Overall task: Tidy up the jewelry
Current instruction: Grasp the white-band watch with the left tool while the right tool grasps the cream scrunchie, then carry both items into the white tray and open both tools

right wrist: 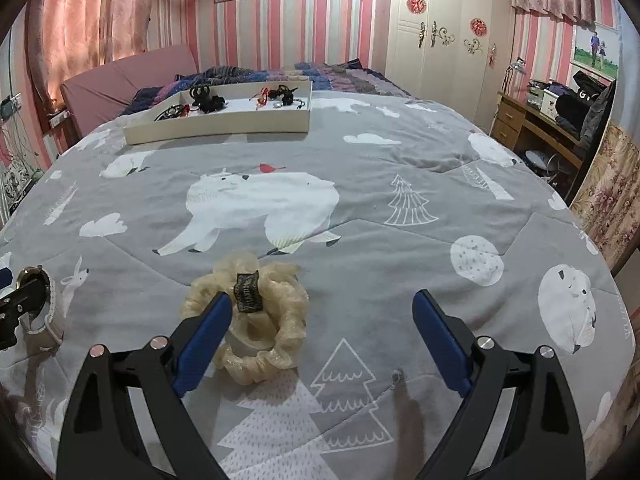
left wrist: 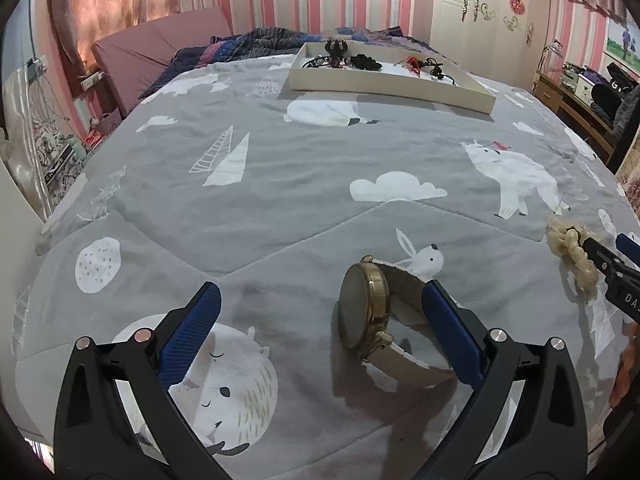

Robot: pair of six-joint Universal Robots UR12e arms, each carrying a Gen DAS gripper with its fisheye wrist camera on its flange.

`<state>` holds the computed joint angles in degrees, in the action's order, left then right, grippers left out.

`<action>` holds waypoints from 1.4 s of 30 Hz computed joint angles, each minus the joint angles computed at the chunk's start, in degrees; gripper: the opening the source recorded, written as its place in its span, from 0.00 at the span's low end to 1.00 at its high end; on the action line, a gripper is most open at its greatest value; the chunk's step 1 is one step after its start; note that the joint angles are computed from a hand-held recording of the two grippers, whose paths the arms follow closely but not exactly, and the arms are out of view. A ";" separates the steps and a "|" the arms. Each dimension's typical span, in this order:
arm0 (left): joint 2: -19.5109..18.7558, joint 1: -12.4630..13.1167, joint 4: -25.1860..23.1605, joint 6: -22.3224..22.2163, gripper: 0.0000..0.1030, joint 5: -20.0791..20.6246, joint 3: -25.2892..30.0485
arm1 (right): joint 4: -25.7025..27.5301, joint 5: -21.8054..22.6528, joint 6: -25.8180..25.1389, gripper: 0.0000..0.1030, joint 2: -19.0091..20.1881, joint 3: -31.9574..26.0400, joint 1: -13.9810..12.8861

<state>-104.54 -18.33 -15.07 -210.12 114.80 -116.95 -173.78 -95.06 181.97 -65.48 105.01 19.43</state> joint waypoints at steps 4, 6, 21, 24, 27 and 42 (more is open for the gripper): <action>-0.31 0.49 -0.57 0.45 0.90 -1.79 0.24 | 0.92 0.25 -0.46 0.75 0.23 -0.35 0.07; -0.41 0.85 -0.95 0.73 0.84 -3.19 0.35 | 2.44 1.56 -1.05 0.58 0.26 -0.58 -0.07; -1.01 0.48 -0.35 3.42 0.24 -6.27 1.20 | 2.69 5.14 -1.40 0.14 0.16 -0.29 -0.21; -0.90 0.68 -0.85 3.22 0.15 -6.24 1.24 | 3.10 5.84 -0.93 0.11 0.11 -0.32 -0.42; -0.78 1.06 -0.98 2.92 0.13 -7.01 1.22 | 2.75 5.50 -1.02 0.09 0.19 -0.45 -0.29; -1.76 2.78 -5.19 2.42 0.12 -8.15 4.94 | 4.65 6.62 -0.80 0.07 1.09 -4.50 -0.55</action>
<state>-106.30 -15.54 -20.26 -207.70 106.65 -112.00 -169.12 -88.45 181.17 -64.39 100.51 18.88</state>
